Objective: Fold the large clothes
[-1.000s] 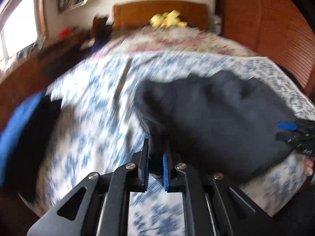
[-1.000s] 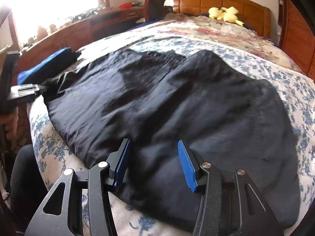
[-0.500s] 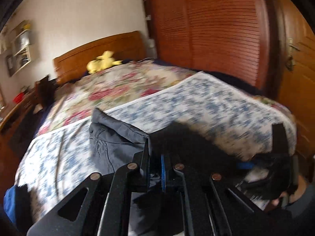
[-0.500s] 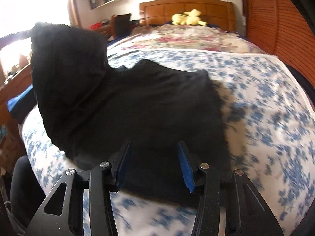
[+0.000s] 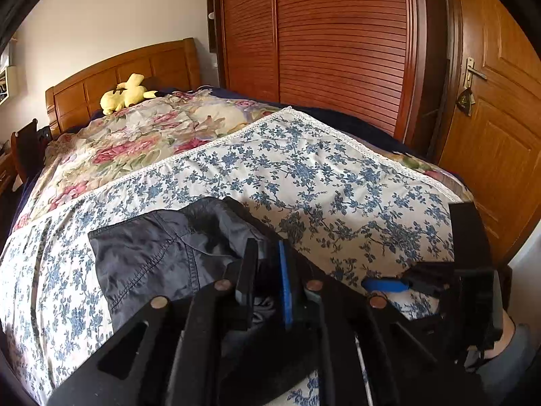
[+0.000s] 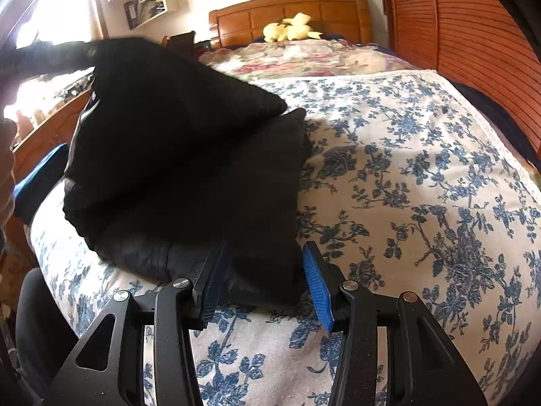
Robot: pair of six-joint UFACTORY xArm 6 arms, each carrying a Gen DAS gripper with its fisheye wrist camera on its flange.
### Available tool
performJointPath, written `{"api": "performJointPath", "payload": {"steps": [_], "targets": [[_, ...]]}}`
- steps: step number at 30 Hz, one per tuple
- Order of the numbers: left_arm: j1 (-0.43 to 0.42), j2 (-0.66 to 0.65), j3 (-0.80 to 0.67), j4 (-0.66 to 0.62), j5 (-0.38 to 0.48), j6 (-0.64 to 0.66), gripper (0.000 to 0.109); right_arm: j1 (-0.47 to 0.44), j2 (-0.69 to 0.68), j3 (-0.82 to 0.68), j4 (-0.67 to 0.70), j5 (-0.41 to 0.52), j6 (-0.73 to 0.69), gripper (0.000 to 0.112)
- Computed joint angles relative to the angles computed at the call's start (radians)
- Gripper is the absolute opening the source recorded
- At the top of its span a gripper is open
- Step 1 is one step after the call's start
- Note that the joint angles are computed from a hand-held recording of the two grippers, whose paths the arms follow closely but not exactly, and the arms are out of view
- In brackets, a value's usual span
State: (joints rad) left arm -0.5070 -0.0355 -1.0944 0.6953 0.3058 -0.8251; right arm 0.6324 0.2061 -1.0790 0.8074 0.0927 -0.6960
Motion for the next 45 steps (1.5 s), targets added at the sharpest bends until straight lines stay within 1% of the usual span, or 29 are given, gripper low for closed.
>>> {"api": "performJointPath", "payload": {"steps": [2, 3, 4, 6, 9, 10, 12, 13, 15, 17, 18, 20, 21, 23, 25, 27, 29, 33, 34, 35, 38, 43, 45], "targets": [[0.013, -0.027, 0.040, -0.021, -0.038, 0.012, 0.019, 0.006, -0.002, -0.002, 0.004, -0.008, -0.005, 0.046], [0.019, -0.045, 0.063, -0.023, -0.054, 0.010, 0.020, 0.011, -0.003, -0.004, -0.002, -0.013, 0.000, 0.046], [0.026, -0.081, 0.097, -0.008, -0.062, -0.006, 0.020, 0.019, -0.006, -0.005, -0.016, -0.019, 0.014, 0.046], [0.039, -0.134, 0.146, 0.063, -0.068, -0.069, 0.021, 0.029, 0.001, -0.022, -0.024, -0.021, 0.022, 0.046], [0.062, -0.217, 0.226, 0.059, -0.078, -0.061, 0.027, 0.055, -0.007, -0.015, -0.155, -0.064, 0.151, 0.046], [0.070, -0.250, 0.253, 0.075, -0.070, -0.066, 0.029, 0.060, -0.009, -0.017, -0.162, -0.066, 0.157, 0.046], [0.087, -0.305, 0.297, 0.116, -0.051, -0.086, 0.031, 0.070, -0.024, -0.015, -0.239, -0.071, 0.229, 0.046], [0.097, -0.343, 0.328, 0.126, -0.043, -0.089, 0.032, 0.070, -0.035, -0.010, -0.300, -0.075, 0.285, 0.046], [0.120, -0.398, 0.381, 0.109, -0.050, -0.069, 0.033, 0.072, -0.058, -0.002, -0.374, -0.081, 0.348, 0.046], [0.144, -0.451, 0.432, 0.101, -0.057, -0.058, 0.034, 0.061, -0.079, 0.007, -0.537, -0.085, 0.490, 0.046], [0.154, -0.470, 0.450, 0.099, -0.061, -0.056, 0.034, 0.058, -0.085, 0.004, -0.578, -0.079, 0.526, 0.046], [0.175, -0.518, 0.498, 0.083, -0.069, -0.042, 0.036, 0.060, -0.088, -0.014, -0.585, -0.063, 0.527, 0.046], [0.183, -0.529, 0.512, 0.074, -0.075, -0.034, 0.036, 0.058, -0.089, -0.024, -0.623, -0.055, 0.560, 0.046], [0.199, -0.569, 0.554, 0.024, -0.080, 0.009, 0.038, 0.061, -0.079, -0.059, -0.646, -0.034, 0.574, 0.046], [0.214, -0.608, 0.597, -0.023, -0.090, 0.046, 0.039, 0.057, -0.059, -0.097, -0.738, -0.016, 0.650, 0.046], [0.222, -0.634, 0.622, -0.038, -0.090, 0.057, 0.041, 0.061, -0.025, -0.151, -0.799, 0.009, 0.689, 0.046], [0.236, -0.672, 0.657, -0.063, -0.096, 0.075, 0.043, 0.071, 0.012, -0.206, -0.784, 0.042, 0.668, 0.046], [0.263, -0.735, 0.711, -0.098, -0.100, 0.099, 0.045, 0.073, 0.095, -0.310, -0.768, 0.119, 0.673, 0.046], [0.268, -0.749, 0.722, -0.114, -0.097, 0.114, 0.046, 0.072, 0.109, -0.324, -0.782, 0.130, 0.691, 0.046], [0.271, -0.765, 0.733, -0.132, -0.094, 0.129, 0.046, 0.067, 0.129, -0.342, -0.823, 0.144, 0.739, 0.046], [0.286, -0.799, 0.760, -0.147, -0.096, 0.145, 0.048, 0.061, 0.156, -0.359, -0.801, 0.172, 0.743, 0.046], [0.303, -0.850, 0.800, -0.183, -0.092, 0.169, 0.049, 0.056, 0.202, -0.388, -0.728, 0.257, 0.706, 0.047], [0.309, -0.864, 0.813, -0.196, -0.092, 0.177, 0.049, 0.058, 0.217, -0.392, -0.732, 0.286, 0.710, 0.047]]}}
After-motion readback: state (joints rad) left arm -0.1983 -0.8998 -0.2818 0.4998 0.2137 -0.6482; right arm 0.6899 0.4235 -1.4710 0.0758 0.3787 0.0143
